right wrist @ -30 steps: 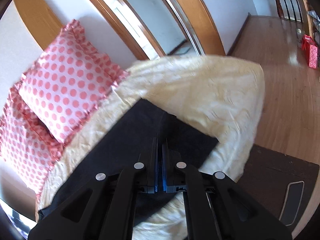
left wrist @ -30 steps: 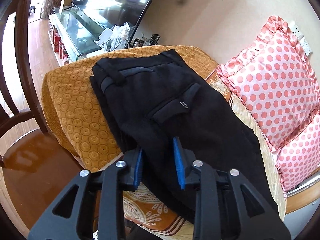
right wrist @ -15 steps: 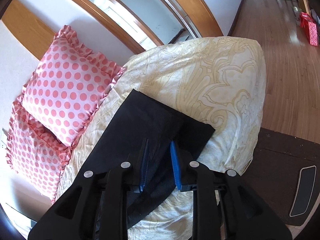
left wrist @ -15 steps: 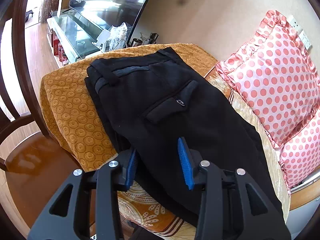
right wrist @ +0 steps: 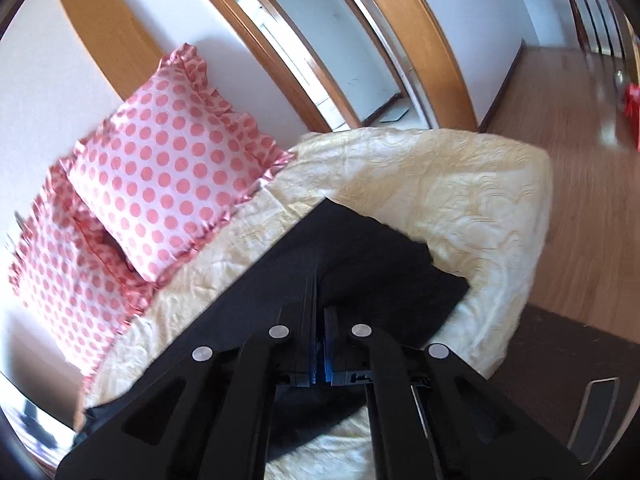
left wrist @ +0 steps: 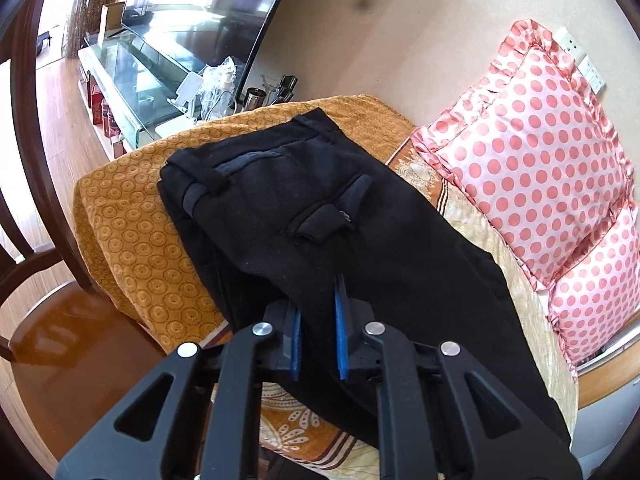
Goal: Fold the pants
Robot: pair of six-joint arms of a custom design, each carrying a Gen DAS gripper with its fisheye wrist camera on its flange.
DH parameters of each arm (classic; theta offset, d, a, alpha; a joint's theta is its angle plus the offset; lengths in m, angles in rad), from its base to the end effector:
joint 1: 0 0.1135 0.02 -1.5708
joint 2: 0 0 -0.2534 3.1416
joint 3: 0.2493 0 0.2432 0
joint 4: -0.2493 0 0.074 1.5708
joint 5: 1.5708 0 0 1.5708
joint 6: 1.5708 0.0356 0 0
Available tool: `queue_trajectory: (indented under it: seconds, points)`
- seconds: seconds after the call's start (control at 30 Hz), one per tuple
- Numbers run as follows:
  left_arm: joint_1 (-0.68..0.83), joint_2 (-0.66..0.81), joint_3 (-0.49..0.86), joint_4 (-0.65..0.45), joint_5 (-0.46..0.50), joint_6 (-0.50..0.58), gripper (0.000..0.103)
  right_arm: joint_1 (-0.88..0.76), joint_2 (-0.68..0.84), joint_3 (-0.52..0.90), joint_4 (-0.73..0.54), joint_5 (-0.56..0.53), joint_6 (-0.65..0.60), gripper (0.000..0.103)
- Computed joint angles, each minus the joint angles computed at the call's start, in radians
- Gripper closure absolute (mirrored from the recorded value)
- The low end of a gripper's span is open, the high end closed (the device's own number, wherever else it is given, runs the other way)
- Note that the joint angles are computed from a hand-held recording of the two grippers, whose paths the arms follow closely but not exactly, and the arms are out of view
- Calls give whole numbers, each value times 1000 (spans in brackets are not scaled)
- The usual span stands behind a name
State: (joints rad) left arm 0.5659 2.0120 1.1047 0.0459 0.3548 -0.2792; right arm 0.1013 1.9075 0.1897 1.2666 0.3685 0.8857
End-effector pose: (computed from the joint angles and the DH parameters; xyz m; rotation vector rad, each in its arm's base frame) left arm 0.3363 0.1990 0.1124 -0.8309 2.2329 -0.2961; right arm 0.2252 0.0100 0.0640 0.9734 1.7464 0.2636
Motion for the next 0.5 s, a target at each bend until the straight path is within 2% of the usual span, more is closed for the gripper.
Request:
queue_trajectory:
  seconds: [0.1, 0.17, 0.2, 0.3, 0.37, 0.4, 0.43, 0.47, 0.5]
  points:
    - [4, 30, 9, -9, 2, 12, 90, -57, 143, 14, 72, -93, 61, 101]
    - [5, 47, 15, -6, 3, 20, 90, -71, 226, 29, 130, -118, 77, 101]
    - [4, 49, 17, -8, -2, 29, 88, -52, 237, 29, 142, -90, 76, 101]
    - [-12, 44, 1, 14, -43, 71, 82, -3, 199, 43, 61, -13, 53, 101]
    - [-12, 33, -21, 34, -41, 89, 75, 10, 175, 40, 26, 6, 44, 99]
    - [-7, 21, -38, 49, -36, 91, 67, 16, 155, 32, 1, 18, 45, 99]
    - [1, 11, -53, 63, -30, 90, 63, 26, 127, 23, -34, 40, 49, 90]
    - [10, -1, -69, 78, -30, 87, 60, 55, 71, 20, -128, 115, 67, 84]
    - [20, -20, -95, 101, -44, 79, 53, 80, 28, 14, -199, 186, 84, 66]
